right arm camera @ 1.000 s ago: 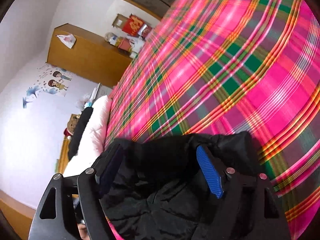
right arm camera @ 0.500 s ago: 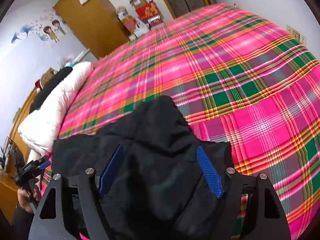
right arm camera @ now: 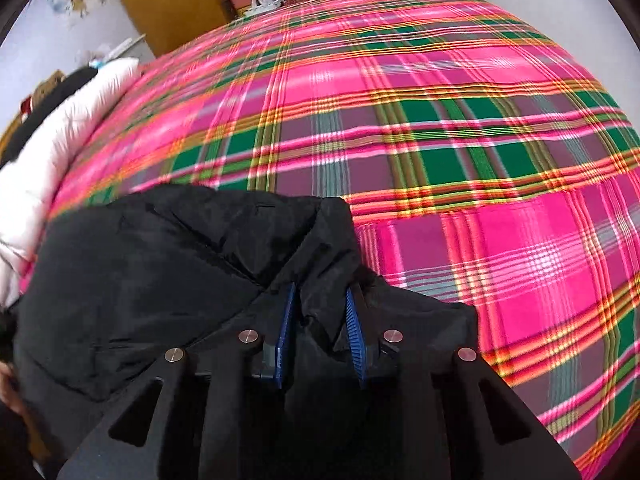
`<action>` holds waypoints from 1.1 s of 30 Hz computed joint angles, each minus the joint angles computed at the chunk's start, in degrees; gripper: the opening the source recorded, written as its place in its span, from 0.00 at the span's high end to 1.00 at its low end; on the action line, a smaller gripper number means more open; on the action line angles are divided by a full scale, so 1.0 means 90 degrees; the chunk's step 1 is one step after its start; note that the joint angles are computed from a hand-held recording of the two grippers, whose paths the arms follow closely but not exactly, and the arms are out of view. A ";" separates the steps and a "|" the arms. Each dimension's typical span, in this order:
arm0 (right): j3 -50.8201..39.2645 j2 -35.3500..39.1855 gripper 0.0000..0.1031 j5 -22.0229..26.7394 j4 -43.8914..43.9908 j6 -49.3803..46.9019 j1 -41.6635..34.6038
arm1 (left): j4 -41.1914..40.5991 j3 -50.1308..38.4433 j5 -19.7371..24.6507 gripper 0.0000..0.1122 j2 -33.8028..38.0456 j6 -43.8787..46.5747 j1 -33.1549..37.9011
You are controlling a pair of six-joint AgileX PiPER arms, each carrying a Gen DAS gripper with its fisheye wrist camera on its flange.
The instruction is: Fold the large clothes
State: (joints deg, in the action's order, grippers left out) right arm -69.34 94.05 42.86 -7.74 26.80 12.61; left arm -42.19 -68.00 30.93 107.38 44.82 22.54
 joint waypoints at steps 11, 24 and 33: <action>-0.0277 -0.0568 0.73 0.0808 -0.0805 0.0607 0.0360 | 0.0860 -0.0304 0.0516 0.71 -0.0541 -0.0874 0.0108; -0.0061 -0.1716 0.56 0.0695 -0.1558 0.1855 0.2208 | -0.0629 0.0777 0.1446 0.70 -0.2778 0.1218 -0.0366; 0.0081 -0.0372 0.47 -0.0199 -0.0930 0.1053 0.1389 | 0.0382 0.0755 -0.0355 0.68 -0.1093 0.0268 -0.1940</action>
State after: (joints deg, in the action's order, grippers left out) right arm -68.61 90.70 41.06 -16.11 36.28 25.10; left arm -38.75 -61.21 27.73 97.54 47.24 5.08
